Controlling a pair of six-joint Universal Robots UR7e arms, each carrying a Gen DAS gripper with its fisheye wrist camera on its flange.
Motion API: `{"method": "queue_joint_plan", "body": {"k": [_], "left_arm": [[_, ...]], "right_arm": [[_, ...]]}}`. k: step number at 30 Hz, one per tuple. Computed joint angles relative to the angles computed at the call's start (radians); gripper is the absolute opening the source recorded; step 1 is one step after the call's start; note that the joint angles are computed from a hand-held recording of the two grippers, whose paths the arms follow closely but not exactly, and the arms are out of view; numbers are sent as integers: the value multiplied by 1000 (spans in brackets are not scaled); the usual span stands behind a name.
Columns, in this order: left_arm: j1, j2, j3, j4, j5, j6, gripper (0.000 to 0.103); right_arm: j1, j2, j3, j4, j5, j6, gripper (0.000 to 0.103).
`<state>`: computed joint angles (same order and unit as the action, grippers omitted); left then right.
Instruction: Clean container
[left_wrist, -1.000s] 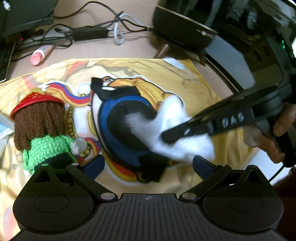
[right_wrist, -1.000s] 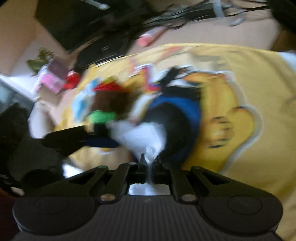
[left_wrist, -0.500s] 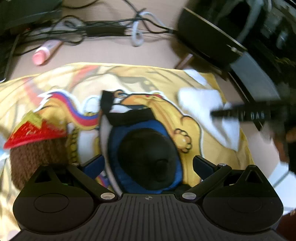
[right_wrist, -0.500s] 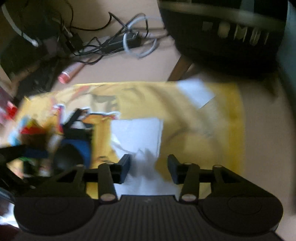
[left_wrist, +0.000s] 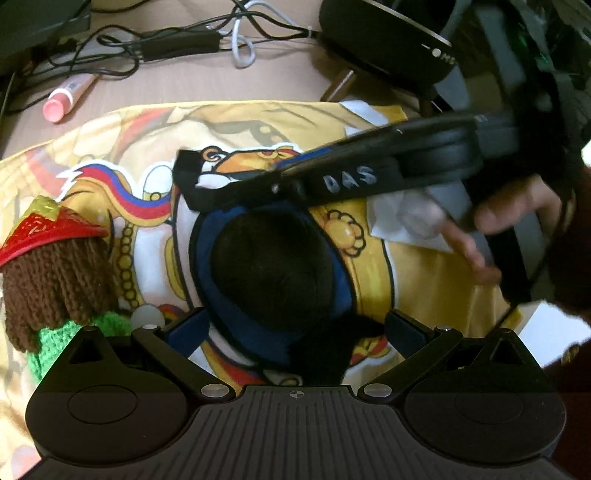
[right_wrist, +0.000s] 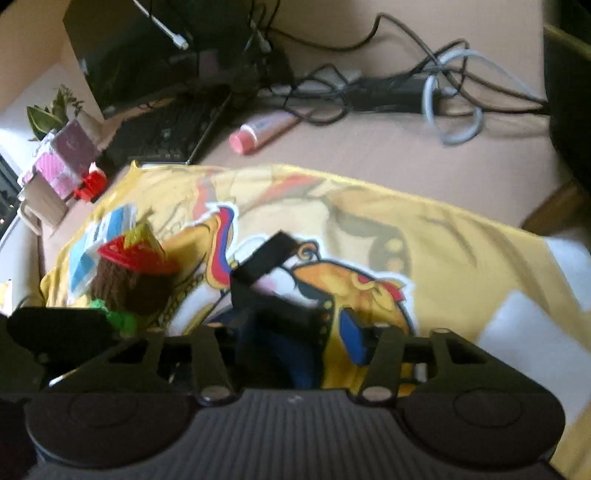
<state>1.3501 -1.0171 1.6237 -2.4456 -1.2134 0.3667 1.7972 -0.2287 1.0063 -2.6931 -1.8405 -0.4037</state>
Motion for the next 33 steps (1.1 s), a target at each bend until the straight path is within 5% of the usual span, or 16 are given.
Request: {"method": "queue_joint_plan", "body": {"k": [2, 6, 11, 15, 25, 27, 29, 33], "left_arm": [[7, -18, 12, -9, -14, -12, 103], [35, -42, 7, -22, -57, -64, 103], [37, -54, 15, -54, -85, -48, 103], [32, -69, 30, -40, -103, 15, 103], [31, -55, 15, 37, -139, 77, 103], [27, -56, 13, 65, -137, 107, 103], [26, -63, 20, 79, -116, 121, 103], [35, -65, 19, 84, -88, 65, 103]], "right_arm": [[0, -15, 0, 19, 21, -1, 1], [16, -76, 40, -73, 76, -17, 1], [67, -99, 97, -259, 31, -188, 1], [87, -130, 211, -290, 7, -280, 1], [78, -216, 321, -53, 233, -135, 2], [69, -209, 296, 27, 232, -71, 14], [55, -215, 293, 77, 253, -16, 42], [32, -232, 313, 46, 308, 81, 48]]}}
